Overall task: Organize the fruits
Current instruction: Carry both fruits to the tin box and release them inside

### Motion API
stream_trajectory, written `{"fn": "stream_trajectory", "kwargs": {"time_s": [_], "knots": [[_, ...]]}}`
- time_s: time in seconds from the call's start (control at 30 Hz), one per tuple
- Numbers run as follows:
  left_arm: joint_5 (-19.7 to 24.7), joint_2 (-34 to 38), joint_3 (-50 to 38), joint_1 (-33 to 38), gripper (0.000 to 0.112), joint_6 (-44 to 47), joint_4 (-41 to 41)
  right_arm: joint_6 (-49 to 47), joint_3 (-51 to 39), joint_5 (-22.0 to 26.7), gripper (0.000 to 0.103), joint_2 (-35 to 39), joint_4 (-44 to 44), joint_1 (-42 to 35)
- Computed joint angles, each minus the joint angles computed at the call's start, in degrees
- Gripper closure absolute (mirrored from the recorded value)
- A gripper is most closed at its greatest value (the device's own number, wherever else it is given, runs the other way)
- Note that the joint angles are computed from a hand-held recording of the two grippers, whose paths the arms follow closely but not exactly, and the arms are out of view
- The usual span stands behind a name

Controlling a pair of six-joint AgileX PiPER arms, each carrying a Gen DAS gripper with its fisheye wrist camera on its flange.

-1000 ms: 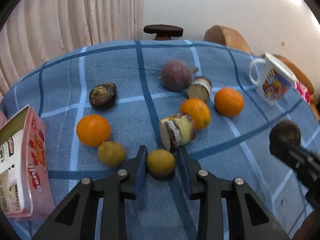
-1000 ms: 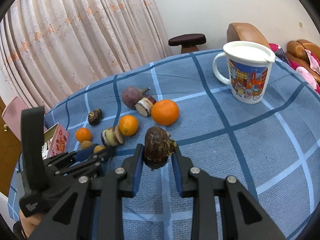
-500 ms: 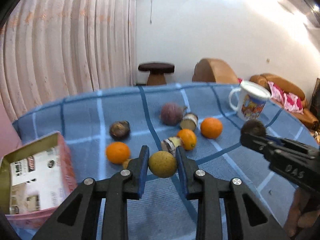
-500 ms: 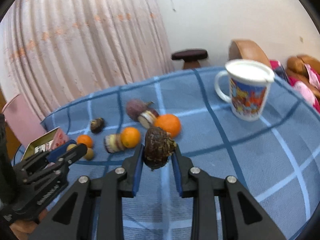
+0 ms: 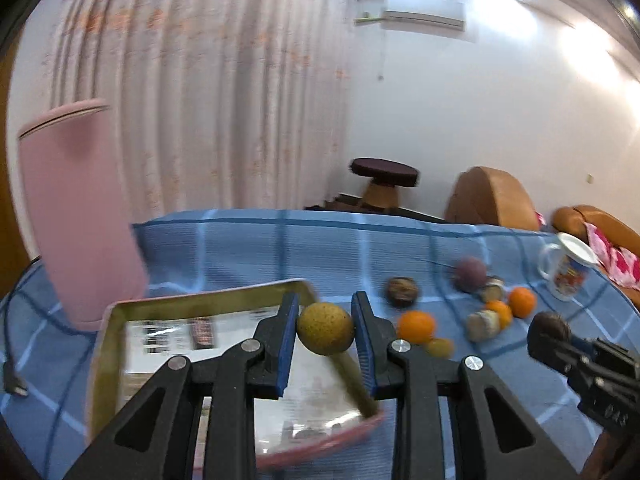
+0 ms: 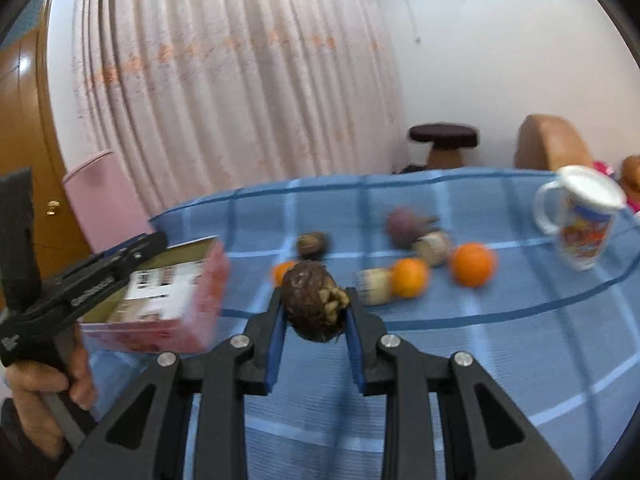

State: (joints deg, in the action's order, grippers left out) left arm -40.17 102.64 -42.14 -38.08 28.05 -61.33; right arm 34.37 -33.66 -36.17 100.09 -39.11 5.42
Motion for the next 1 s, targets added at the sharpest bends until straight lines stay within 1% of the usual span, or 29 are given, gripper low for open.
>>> {"fn": "stream_trajectory", "kwargs": {"time_s": [0.1, 0.2, 0.27, 0.37, 0.4, 0.5, 0.63, 0.73, 0.8, 0.9, 1.0], "knots": [[-1.5, -0.5, 0.9, 1.7, 0.083, 3.3, -3.5, -1.8, -3.7, 3.1, 0.073, 1.3, 5.9, 8.2], [-1.3, -1.9, 2.8, 4.6, 0.083, 2.4, -3.2, 1.0, -8.7, 5.5, 0.073, 3.4, 6.1, 14.4], [-1.2, -1.9, 3.3, 6.1, 0.083, 3.3, -4.5, 0.9, -12.1, 7.4, 0.073, 5.4, 7.2, 18.0], [2.0, -1.5, 3.5, 9.8, 0.083, 4.5, -5.4, 3.0, -17.4, 9.8, 0.073, 9.5, 6.6, 22.2], [2.8, -1.2, 3.5, 10.8, 0.083, 4.7, -5.8, 5.3, -19.7, 11.0, 0.073, 11.3, 4.8, 23.1], [4.1, -0.1, 2.3, 11.6, 0.083, 7.3, -8.8, 8.6, -23.1, 13.3, 0.073, 14.2, 1.5, 24.3], [2.5, 1.5, 0.8, 10.0, 0.083, 12.3, -14.0, 6.8, -23.9, 14.0, 0.073, 15.8, 1.9, 24.4], [2.9, 1.7, 0.7, 10.3, 0.083, 12.2, -14.2, 12.3, -24.7, 14.4, 0.073, 16.5, -3.8, 23.6], [3.1, 2.2, 0.3, 10.4, 0.083, 12.6, -14.7, 12.3, -24.8, 15.1, 0.073, 16.6, -3.9, 23.8], [3.3, 2.8, -0.5, 10.3, 0.083, 14.4, -16.7, 14.7, -24.7, 14.8, 0.073, 16.6, -6.4, 23.5], [3.5, 3.2, -1.0, 10.3, 0.083, 15.6, -18.3, 13.3, -24.1, 14.1, 0.072, 16.5, -5.1, 23.4]]}}
